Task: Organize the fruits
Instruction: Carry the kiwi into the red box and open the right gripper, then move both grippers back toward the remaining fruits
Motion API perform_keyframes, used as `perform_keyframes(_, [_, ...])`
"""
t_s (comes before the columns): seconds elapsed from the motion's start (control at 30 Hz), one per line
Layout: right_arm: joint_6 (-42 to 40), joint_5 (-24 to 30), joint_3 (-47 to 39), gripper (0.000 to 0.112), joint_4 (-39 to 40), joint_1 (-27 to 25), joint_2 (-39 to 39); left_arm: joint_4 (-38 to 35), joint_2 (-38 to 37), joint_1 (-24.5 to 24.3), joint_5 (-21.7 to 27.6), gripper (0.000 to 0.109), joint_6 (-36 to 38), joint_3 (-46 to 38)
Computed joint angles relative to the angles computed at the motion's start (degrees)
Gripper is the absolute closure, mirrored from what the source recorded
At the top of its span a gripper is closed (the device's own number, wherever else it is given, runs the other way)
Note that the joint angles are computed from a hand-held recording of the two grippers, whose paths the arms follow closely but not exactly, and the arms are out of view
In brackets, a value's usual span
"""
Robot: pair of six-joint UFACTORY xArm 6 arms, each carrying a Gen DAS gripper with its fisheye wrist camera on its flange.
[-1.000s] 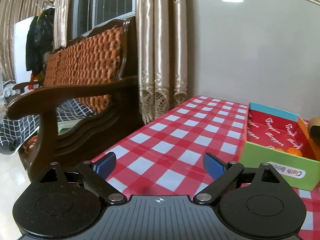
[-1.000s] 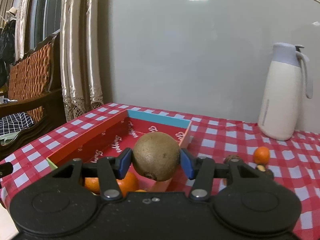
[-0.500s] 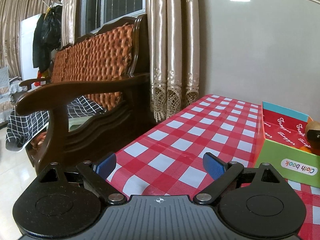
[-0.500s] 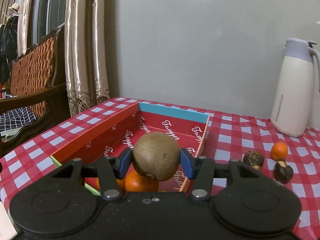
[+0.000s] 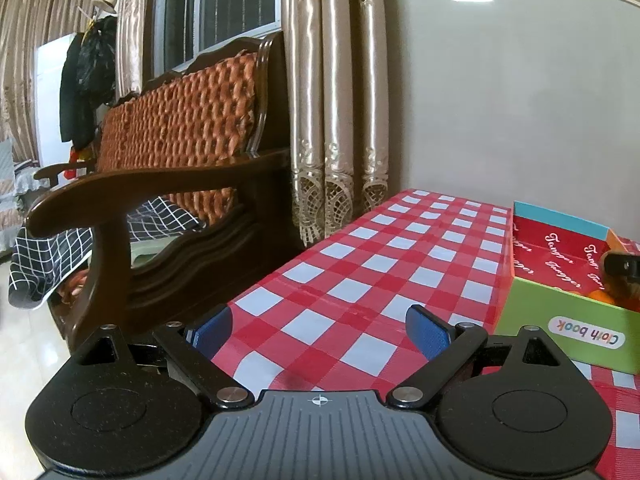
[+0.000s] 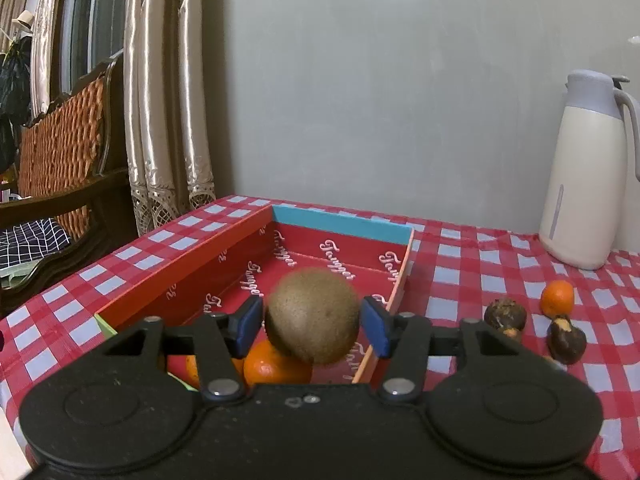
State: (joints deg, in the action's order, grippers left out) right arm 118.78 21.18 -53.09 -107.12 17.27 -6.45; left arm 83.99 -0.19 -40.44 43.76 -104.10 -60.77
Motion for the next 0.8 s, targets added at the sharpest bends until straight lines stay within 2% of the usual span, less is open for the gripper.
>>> perform_keyframes(0.07, [2.7, 2.6, 0.8, 0.038, -2.9, 1.1, -1.2, -0.1, 0.1, -0.2, 0.1, 0.016, 0.2, -0.1])
perform_keyframes(0.27, [4.1, 4.1, 3.3, 0.040, -4.5, 0.7, -4.4, 0.0, 0.8, -1.0, -0.4, 0.016, -0.6, -1.3])
perform_keyframes(0.4, [5.3, 6.0, 7.3, 0.039, -5.4, -0.9, -9.0, 1.0, 2.3, -1.9, -2.6, 0.015, -0.9, -3.3])
perform_keyframes(0.43, [5.1, 6.4, 8.4, 0.039, -5.3, -1.5, -10.3, 1.3, 2.8, -2.2, -3.4, 0.010, -1.2, -3.9])
perform_keyframes(0.47, [4.9, 6.5, 9.5, 0.039, -5.1, -2.3, -11.7, 1.7, 3.1, -2.5, -3.7, 0.006, -1.7, -4.5])
perform_keyframes(0.57, [4.6, 5.7, 13.4, 0.038, -4.3, -5.8, -16.4, 3.7, 4.7, -4.0, -4.4, 0.006, -3.7, -6.7])
perform_keyframes(0.8, [3.9, 2.5, 21.2, 0.037, -2.8, -15.2, -25.2, 3.9, 11.4, -8.1, -6.0, 0.006, -0.7, -15.1])
